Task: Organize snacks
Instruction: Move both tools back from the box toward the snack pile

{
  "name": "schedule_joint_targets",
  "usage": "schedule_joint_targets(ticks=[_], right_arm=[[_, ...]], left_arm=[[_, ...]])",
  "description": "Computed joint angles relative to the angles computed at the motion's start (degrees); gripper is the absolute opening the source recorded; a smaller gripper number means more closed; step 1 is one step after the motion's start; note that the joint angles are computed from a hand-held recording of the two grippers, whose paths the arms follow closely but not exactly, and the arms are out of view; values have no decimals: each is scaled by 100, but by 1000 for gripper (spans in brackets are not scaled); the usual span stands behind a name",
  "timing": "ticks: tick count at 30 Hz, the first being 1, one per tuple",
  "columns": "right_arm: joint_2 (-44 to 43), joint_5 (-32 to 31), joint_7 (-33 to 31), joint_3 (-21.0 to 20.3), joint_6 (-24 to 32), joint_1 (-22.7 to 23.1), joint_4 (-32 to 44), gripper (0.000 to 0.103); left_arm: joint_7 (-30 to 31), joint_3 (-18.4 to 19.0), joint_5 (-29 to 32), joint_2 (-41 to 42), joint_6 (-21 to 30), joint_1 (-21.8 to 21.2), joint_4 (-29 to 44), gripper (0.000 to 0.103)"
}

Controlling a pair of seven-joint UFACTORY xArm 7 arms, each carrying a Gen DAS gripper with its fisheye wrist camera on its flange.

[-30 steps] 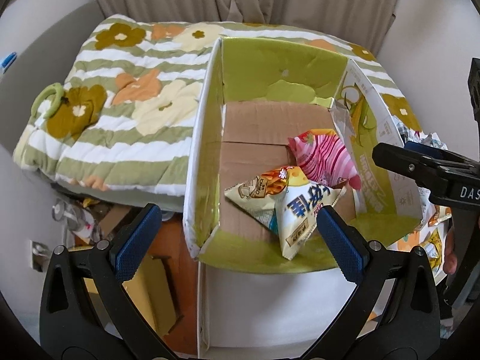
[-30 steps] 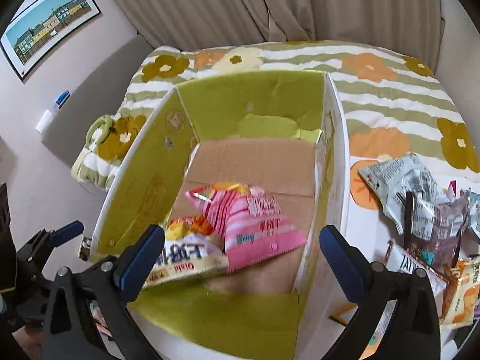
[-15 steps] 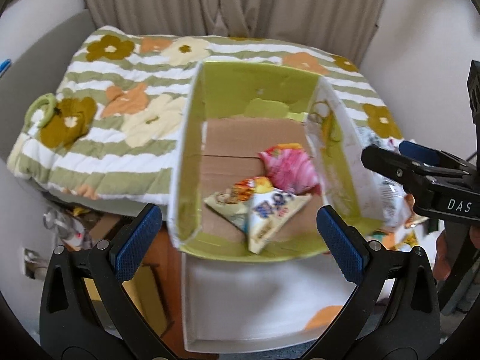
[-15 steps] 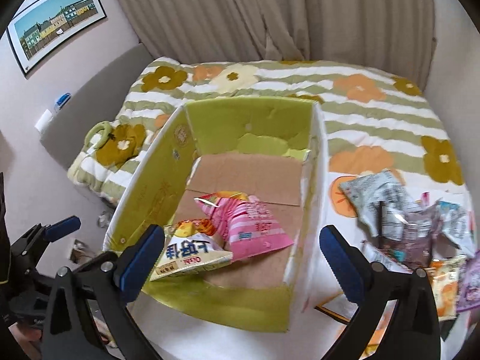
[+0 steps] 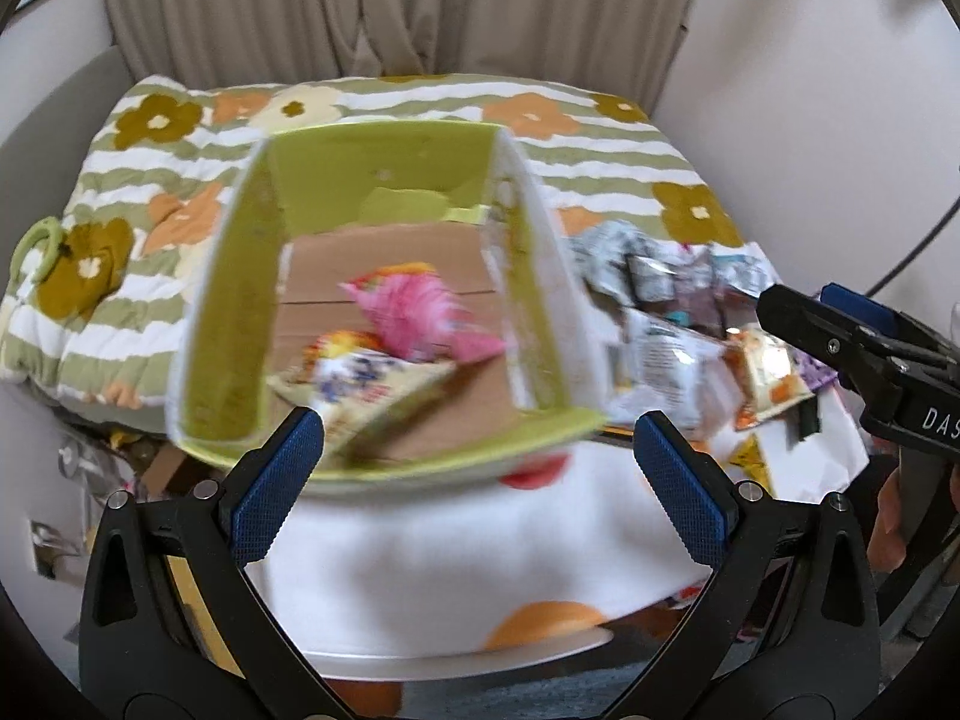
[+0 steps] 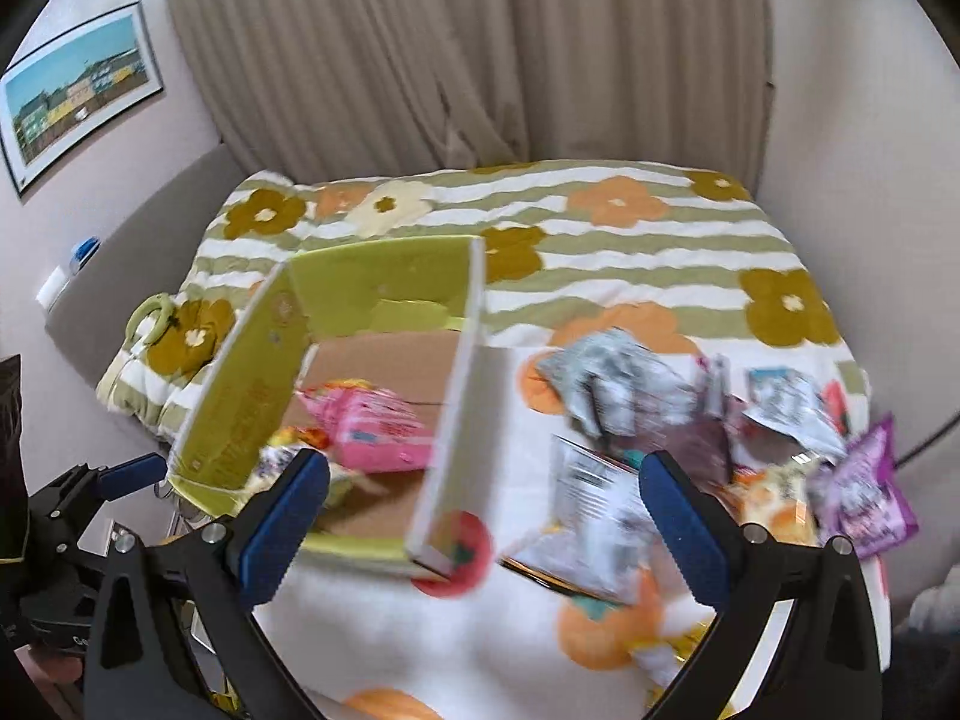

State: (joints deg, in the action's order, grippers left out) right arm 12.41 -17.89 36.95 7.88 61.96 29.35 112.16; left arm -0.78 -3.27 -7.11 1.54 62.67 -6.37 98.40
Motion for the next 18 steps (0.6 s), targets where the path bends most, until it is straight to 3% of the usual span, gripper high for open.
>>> schedule_joint_targets(ticks=[8, 18], right_arm=[[-1865, 322, -485, 25, -450, -850, -2261, 103], [-3522, 1444, -2545, -462, -1048, -1567, -4413, 103]], left_arm=[[-1225, -494, 453, -233, -112, -708, -423, 102], [-2643, -899, 965, -33, -197, -1555, -820, 102]])
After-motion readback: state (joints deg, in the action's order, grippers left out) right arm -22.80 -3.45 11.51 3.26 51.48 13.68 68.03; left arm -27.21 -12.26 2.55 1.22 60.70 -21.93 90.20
